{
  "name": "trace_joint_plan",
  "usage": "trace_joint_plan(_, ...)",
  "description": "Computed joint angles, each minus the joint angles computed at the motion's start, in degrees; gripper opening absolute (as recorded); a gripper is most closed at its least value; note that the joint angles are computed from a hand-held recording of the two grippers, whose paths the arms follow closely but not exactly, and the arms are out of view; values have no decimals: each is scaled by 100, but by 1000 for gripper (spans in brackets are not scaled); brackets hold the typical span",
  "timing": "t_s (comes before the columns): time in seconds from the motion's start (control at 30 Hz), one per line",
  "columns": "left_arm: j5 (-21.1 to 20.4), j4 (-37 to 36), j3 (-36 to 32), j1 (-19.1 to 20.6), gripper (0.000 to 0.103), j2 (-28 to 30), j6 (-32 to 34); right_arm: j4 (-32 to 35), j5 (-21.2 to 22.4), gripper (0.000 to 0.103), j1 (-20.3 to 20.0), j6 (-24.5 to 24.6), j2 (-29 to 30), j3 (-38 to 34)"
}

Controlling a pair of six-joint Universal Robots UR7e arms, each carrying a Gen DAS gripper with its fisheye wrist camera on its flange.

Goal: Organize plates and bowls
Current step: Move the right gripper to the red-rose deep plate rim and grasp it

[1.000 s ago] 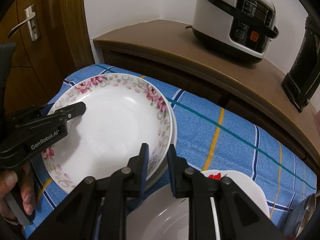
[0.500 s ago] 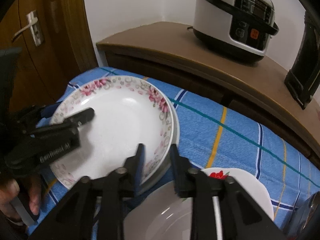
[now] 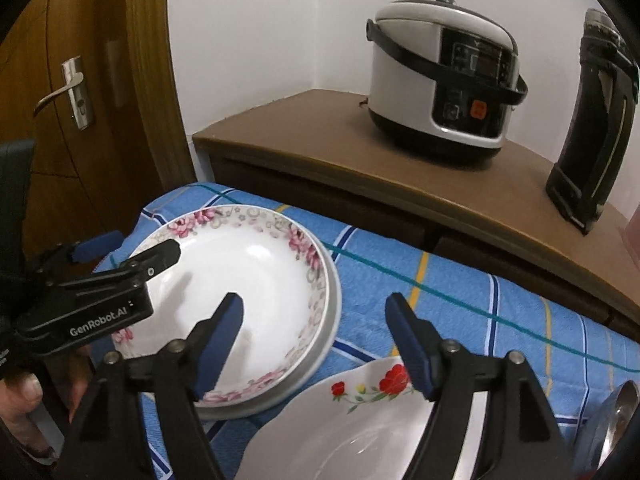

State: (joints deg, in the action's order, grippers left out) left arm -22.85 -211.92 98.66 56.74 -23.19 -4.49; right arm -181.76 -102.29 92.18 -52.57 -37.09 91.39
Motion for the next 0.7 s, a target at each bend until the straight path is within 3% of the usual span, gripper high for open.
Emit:
trace_joint_plan(0.2,2,-304,-15,-34,85,47,224,-507,106,79,-93,52,-252,340)
trace_joint_plan(0.43,-62,-1161,93,-120,85,84,601,-1292,-271,78,-276,309,-631,798)
trace_joint_plan(0.57,85,-2085,-32,-347,85,326,1547,-1403,-424,65,-357,354,-867,1019)
trace_joint_plan(0.7,-72,-2216,214,-609,85,389,1339,-1334,-734,63,-410,231,-1048,1155)
